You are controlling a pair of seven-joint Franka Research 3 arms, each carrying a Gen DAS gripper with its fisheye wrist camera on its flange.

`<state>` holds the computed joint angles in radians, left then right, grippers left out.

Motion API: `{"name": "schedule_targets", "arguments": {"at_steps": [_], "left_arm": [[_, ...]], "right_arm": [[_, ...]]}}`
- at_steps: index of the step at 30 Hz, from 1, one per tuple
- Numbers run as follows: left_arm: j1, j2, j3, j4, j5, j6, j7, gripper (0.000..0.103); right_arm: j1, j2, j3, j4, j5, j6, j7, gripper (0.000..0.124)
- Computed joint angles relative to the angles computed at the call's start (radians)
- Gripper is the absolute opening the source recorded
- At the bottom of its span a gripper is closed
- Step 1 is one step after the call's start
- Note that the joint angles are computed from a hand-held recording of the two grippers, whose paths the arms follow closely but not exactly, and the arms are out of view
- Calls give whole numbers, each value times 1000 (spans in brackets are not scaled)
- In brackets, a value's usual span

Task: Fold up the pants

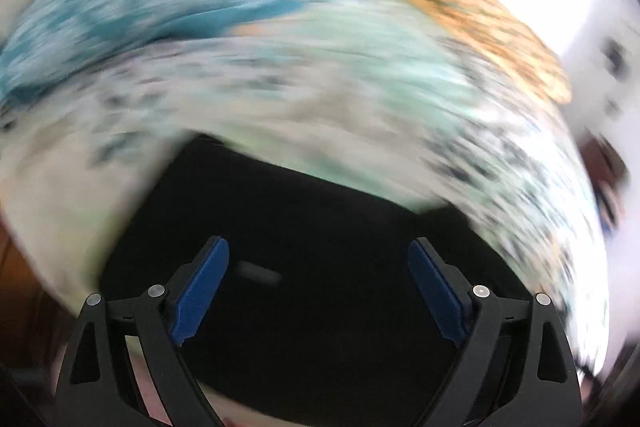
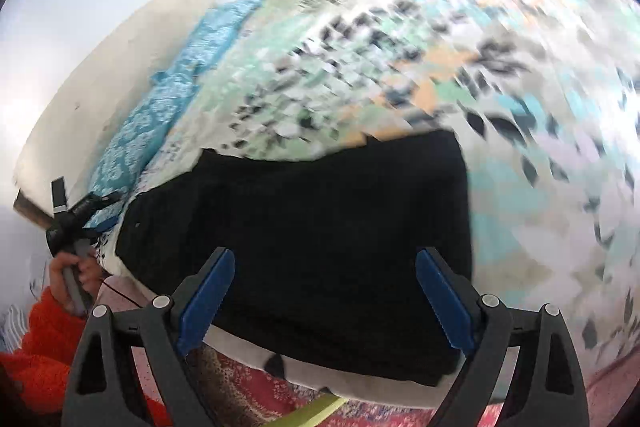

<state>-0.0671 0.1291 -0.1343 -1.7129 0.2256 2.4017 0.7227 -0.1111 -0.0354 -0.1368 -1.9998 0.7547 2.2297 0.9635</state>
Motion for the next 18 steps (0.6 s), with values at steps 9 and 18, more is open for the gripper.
{"name": "schedule_targets", "arguments": {"at_steps": [9, 18], "left_arm": [[165, -7, 43, -43, -394, -63, 270, 93], [149, 128, 1, 72, -407, -156, 385, 77]], "right_arm": [[-1, 14, 6, 13, 24, -35, -28, 92], [10, 3, 9, 1, 7, -42, -55, 92]]}}
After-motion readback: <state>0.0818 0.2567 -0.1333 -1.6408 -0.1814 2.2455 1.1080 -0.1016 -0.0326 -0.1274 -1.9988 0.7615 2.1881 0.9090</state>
